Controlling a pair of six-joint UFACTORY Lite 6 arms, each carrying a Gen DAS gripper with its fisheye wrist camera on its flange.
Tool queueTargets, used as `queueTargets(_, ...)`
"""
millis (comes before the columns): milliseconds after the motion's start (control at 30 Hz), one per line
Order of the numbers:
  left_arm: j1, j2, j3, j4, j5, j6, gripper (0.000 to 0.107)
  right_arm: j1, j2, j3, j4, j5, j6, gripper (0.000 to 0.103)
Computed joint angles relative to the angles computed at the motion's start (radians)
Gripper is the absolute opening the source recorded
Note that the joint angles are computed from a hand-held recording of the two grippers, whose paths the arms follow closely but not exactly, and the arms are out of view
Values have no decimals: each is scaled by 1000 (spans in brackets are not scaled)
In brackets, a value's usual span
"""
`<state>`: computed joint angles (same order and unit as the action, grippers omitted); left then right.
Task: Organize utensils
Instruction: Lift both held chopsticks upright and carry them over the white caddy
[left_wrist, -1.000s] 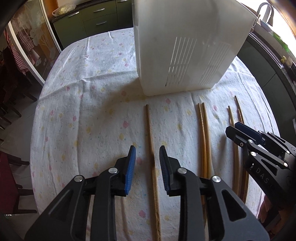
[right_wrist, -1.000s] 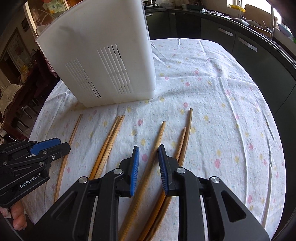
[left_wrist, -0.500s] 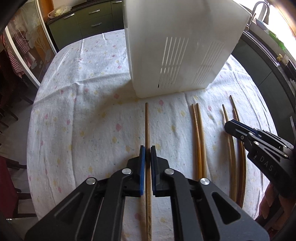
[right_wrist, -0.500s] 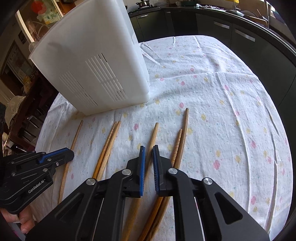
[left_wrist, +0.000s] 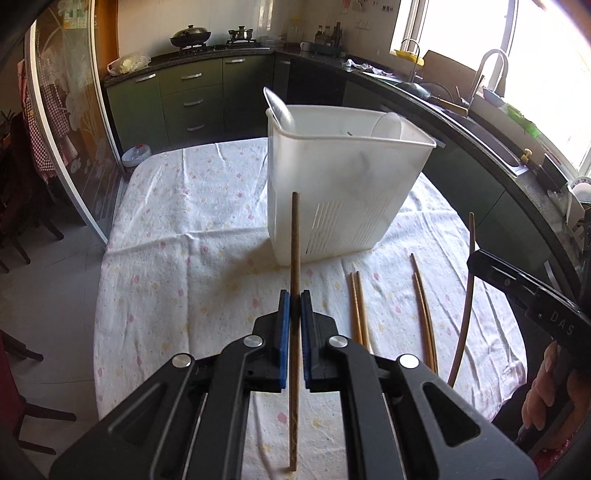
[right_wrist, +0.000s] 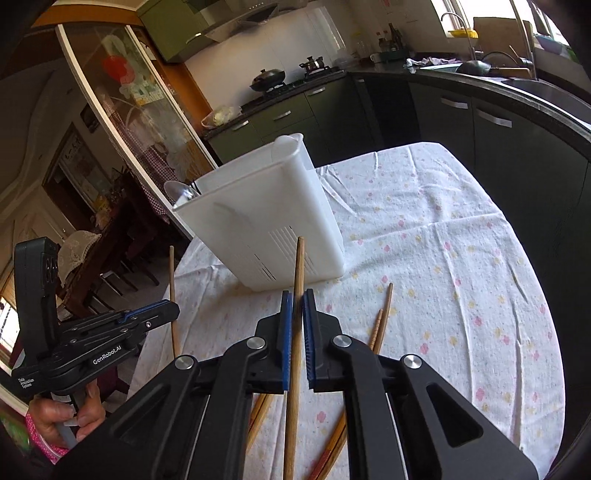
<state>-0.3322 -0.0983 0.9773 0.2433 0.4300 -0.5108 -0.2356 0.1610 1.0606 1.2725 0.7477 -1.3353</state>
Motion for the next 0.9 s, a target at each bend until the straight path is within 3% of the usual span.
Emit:
queueTargets(367,-81,-75,19,92,46,-84,5,-60,-231,-91,10,130,-2,7)
queueTargets(900,-131,-67,159,152,128,-105,5,-118,-320,6,-21,206,64,7)
